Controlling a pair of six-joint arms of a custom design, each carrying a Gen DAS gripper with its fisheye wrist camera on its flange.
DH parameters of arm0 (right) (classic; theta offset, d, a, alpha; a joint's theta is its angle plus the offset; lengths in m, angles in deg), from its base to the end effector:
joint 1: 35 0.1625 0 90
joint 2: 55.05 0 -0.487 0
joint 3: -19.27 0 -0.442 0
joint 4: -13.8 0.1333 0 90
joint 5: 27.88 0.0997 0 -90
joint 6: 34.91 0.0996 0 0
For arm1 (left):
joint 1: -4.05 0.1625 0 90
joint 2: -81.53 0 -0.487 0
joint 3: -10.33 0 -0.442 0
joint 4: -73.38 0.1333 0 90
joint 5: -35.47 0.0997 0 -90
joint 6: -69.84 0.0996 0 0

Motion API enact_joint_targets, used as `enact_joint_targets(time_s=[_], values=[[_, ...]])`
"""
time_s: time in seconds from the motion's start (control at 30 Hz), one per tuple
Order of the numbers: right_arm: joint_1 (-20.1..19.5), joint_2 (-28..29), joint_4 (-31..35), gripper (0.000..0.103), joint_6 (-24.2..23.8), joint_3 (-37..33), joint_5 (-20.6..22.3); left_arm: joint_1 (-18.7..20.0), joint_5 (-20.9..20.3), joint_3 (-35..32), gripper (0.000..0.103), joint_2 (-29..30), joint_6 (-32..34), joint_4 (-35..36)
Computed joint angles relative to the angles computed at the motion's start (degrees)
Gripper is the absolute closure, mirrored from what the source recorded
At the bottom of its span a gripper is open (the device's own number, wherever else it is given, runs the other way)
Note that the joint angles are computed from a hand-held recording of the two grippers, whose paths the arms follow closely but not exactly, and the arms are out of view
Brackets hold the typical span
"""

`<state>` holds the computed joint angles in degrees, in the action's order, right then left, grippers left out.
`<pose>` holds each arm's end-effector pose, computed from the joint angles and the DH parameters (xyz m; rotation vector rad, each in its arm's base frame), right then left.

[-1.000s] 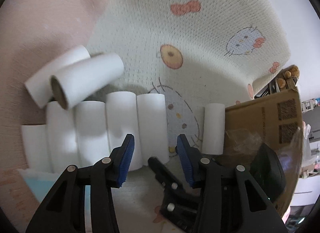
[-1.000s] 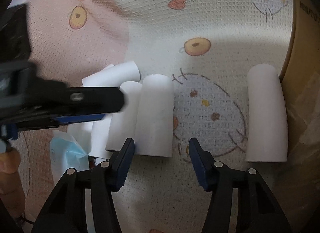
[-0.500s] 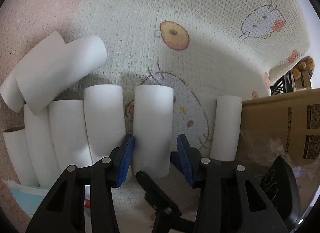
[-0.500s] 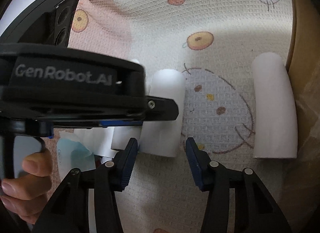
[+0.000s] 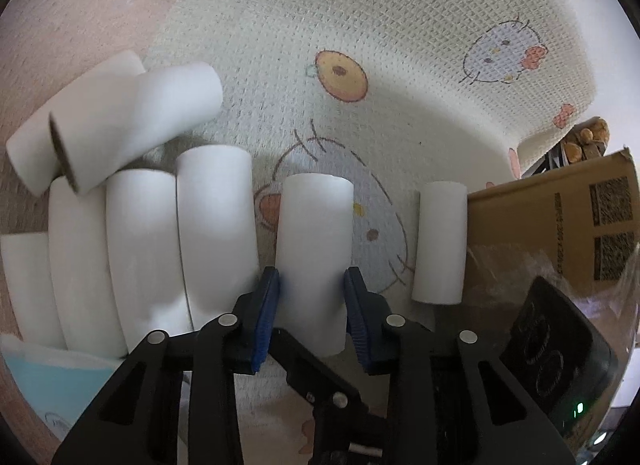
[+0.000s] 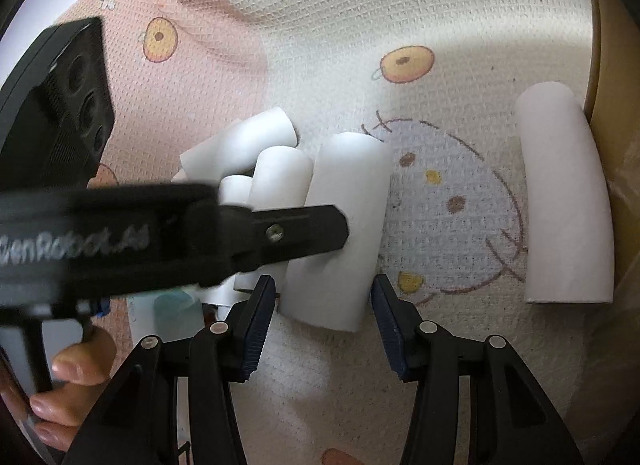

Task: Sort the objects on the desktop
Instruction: 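Close the left gripper on the white cardboard tube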

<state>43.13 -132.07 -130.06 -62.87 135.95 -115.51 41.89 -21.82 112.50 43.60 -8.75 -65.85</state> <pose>0.0171 -0.5868 0.2829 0.4378 -3.0410 0.3814 -0.3992 -0.5470 -0.0430 -0.4997 2.5707 -0.5545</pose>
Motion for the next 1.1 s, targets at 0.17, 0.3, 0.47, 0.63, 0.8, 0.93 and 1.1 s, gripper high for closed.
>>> enact_joint_targets(time_s=[0.17,0.3,0.47,0.63,0.8,0.93,1.1], values=[[0.03,-0.27,0.37,0.055,0.36,0.22,-0.21,-0.50,-0.03,1.92,0.085,-0.93,0.50,-2.10],[0.51,-1.05,-0.51,0.055,0.27,1.53,-1.12,0.15,-1.01,1.65,0.076,-0.39,0.93,-3.03],[0.57,1.17,-2.18,0.057,0.54,0.40,-3.27,1.27,-2.27,-1.74,0.061,1.61,2.48,0.53],[0.52,1.97,-2.24,0.057,1.12,-0.29,-2.92,1.53,-1.64,-3.84,0.060,2.48,1.72,4.42],[0.25,2.25,-0.94,0.057,1.36,-0.84,-1.39,0.14,0.66,-2.74,0.060,2.07,1.44,5.03],[0.06,2.09,0.97,0.057,1.42,-1.21,1.27,-1.37,2.52,-1.19,0.060,1.07,0.67,4.60],[1.35,1.37,2.53,0.057,0.21,-1.93,2.78,-3.50,5.00,0.74,0.060,-0.70,-0.86,3.89]])
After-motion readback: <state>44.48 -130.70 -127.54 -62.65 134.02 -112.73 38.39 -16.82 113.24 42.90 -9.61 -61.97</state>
